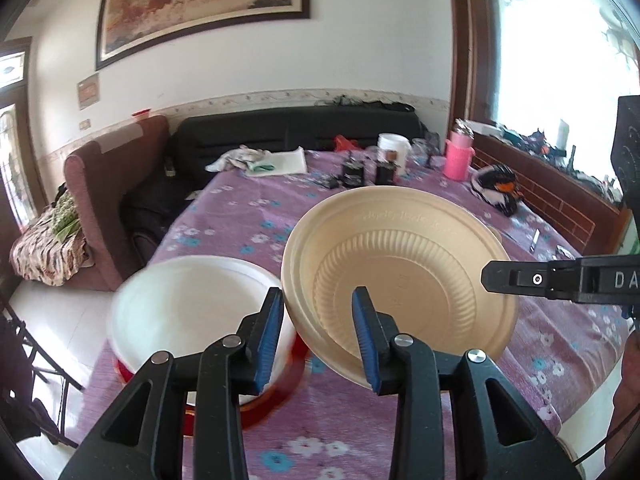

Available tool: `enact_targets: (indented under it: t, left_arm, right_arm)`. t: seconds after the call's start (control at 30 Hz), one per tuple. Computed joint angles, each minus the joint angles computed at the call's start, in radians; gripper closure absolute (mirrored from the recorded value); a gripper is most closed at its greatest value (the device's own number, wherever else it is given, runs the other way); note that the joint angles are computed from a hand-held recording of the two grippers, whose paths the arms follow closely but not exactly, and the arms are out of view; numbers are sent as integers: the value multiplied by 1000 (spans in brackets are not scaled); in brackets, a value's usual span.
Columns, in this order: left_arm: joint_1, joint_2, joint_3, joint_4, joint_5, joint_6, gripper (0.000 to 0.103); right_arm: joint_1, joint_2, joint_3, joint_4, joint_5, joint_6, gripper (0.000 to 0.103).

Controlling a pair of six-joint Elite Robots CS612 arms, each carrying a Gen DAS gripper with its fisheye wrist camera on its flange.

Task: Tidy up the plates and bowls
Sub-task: 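Lower the cream bowl onto the bowl stack and open the left gripper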

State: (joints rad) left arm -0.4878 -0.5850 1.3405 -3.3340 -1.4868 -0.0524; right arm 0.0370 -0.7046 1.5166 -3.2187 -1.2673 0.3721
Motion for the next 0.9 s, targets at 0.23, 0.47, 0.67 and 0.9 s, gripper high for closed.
enact_targets:
  t: [0.23,0.47,0.67,0.9]
  left_arm:
    - [25,-17,7,-27,54,-19,65]
    - [59,-15,-7,6,72,-76,64]
    - [82,-3,-21,44,59,-117,64]
    - [93,10,-30,69,45,-140,64]
  right_arm:
    - [27,27,-105,80,43,-26,81]
    - [54,79,-226,189,84,-36,81]
    - [70,121,-312,292,95,-48,81]
    - [82,151,-363,363,81,-62,81]
